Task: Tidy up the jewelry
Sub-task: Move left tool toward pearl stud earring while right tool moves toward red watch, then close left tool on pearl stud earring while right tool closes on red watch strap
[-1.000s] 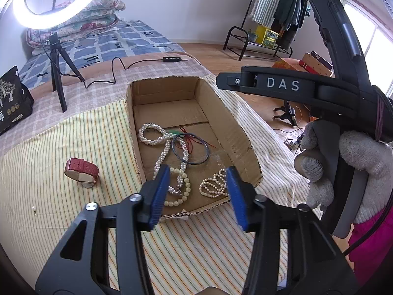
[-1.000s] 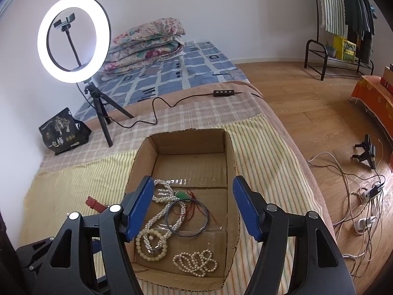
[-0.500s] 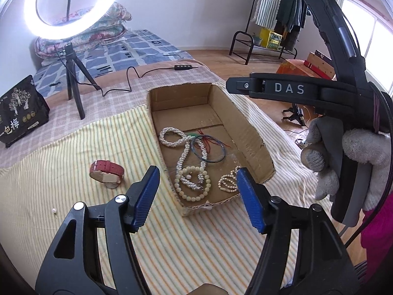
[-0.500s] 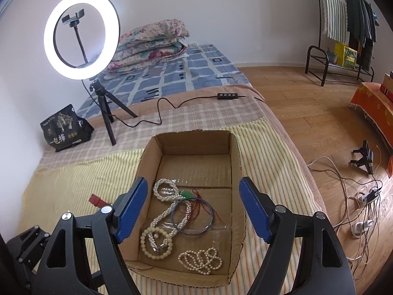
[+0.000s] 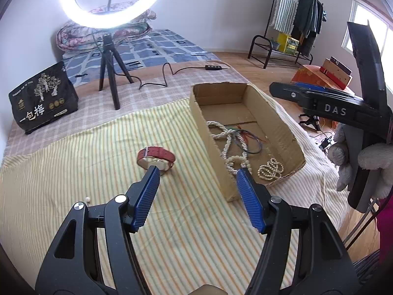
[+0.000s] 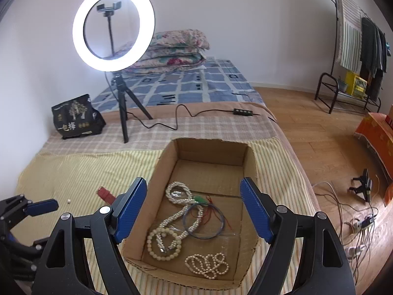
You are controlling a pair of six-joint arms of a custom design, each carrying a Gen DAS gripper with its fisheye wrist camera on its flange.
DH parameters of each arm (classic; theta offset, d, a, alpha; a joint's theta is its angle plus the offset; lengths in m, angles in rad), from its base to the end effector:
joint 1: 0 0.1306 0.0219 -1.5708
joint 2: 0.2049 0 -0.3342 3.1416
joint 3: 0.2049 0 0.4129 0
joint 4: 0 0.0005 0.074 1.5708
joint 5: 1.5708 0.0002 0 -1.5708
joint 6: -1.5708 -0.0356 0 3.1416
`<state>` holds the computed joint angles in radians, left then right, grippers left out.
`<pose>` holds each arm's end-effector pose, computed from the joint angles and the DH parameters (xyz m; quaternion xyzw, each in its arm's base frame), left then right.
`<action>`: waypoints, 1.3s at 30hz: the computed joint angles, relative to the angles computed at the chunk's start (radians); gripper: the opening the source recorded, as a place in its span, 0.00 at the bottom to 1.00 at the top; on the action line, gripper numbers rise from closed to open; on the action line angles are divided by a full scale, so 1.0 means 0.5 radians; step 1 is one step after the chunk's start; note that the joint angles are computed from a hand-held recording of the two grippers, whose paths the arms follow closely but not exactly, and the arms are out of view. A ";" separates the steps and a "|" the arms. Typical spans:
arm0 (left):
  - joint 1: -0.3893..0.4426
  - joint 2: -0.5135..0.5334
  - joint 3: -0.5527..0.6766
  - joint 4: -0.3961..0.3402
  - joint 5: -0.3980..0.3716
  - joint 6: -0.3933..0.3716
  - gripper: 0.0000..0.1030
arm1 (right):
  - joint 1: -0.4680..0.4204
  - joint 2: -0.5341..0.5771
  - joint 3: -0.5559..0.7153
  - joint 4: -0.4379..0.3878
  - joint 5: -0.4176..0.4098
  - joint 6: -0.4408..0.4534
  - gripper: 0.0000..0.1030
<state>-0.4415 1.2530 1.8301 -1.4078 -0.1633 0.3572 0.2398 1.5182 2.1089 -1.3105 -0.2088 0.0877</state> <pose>0.3673 -0.1677 0.6072 0.0097 0.9296 -0.0701 0.3617 0.4814 0.1248 0.6190 -0.1901 0.8867 0.1258 0.4021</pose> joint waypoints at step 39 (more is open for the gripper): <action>0.723 -0.326 -0.615 -0.099 0.382 -0.112 0.44 | 0.517 0.387 0.286 -0.519 0.043 0.583 0.43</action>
